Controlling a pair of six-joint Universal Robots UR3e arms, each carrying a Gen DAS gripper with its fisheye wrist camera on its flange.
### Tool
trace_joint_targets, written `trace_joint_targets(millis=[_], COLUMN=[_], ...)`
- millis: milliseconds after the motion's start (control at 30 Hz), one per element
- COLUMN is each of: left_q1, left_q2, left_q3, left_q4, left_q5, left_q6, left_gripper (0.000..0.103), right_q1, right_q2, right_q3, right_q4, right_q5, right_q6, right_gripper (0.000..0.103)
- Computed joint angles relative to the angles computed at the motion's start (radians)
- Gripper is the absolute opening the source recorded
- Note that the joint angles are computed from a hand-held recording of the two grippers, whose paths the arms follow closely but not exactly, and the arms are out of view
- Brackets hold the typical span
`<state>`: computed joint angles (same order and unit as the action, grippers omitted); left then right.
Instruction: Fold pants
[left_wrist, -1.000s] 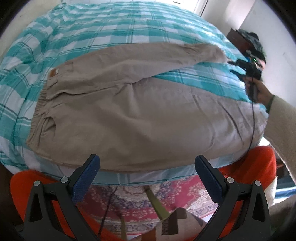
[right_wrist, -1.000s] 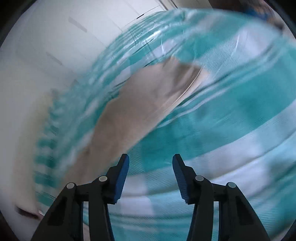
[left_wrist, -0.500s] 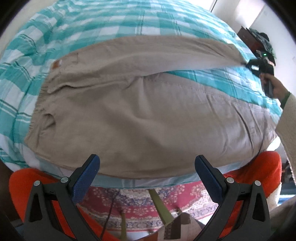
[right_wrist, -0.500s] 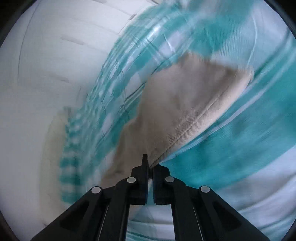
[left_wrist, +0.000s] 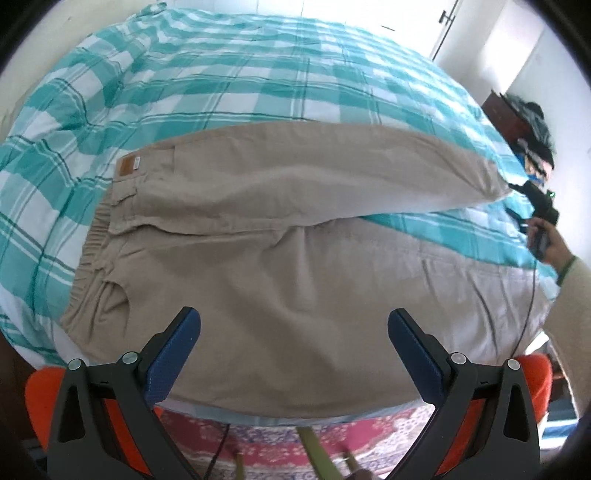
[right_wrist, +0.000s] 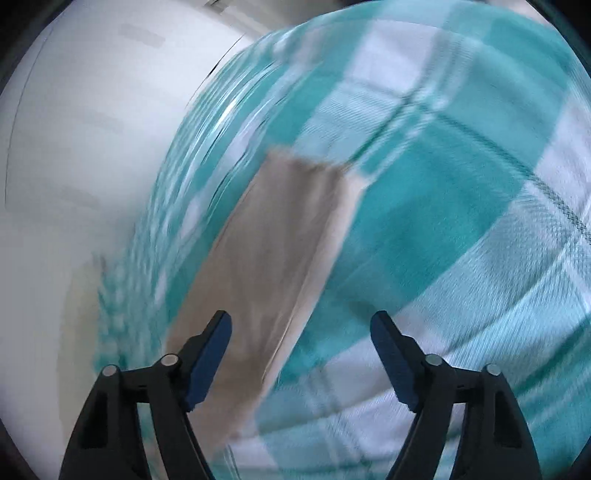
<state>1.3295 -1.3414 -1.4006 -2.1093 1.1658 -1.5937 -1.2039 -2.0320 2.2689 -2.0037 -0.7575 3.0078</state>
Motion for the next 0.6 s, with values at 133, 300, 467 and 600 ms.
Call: trace_joint_targets(millis=[133, 300, 467, 600], left_q1=[0.028, -0.014, -0.24, -0.434], left_q2=[0.087, 0.084, -0.146, -0.42], left_q3=[-0.099, -0.177, -0.242, -0.323], left_q4=[0.022, 0.155, 0.678, 1.279], left_q5=[0.053, 0.023, -0.112, -0.045], left_q6=[0.078, 0.067, -0.314, -0.623], left_gripper=[0.102, 0.102, 0.102, 0.102], right_q1=[0.068, 0.275, 0.322, 0.416], right_q2=[0.264, 0.351, 0.157, -0.063], right_q3=[-0.001, -0.183, -0.172, -0.144], right_q4=[-0.328, -0.361, -0.319, -0.172], right_q5=[0.078, -0.3, -0.509, -0.5], right_q6=[0.166, 0.124, 0.086, 0.001], right_gripper=[0.008, 0.016, 0.094, 0.094])
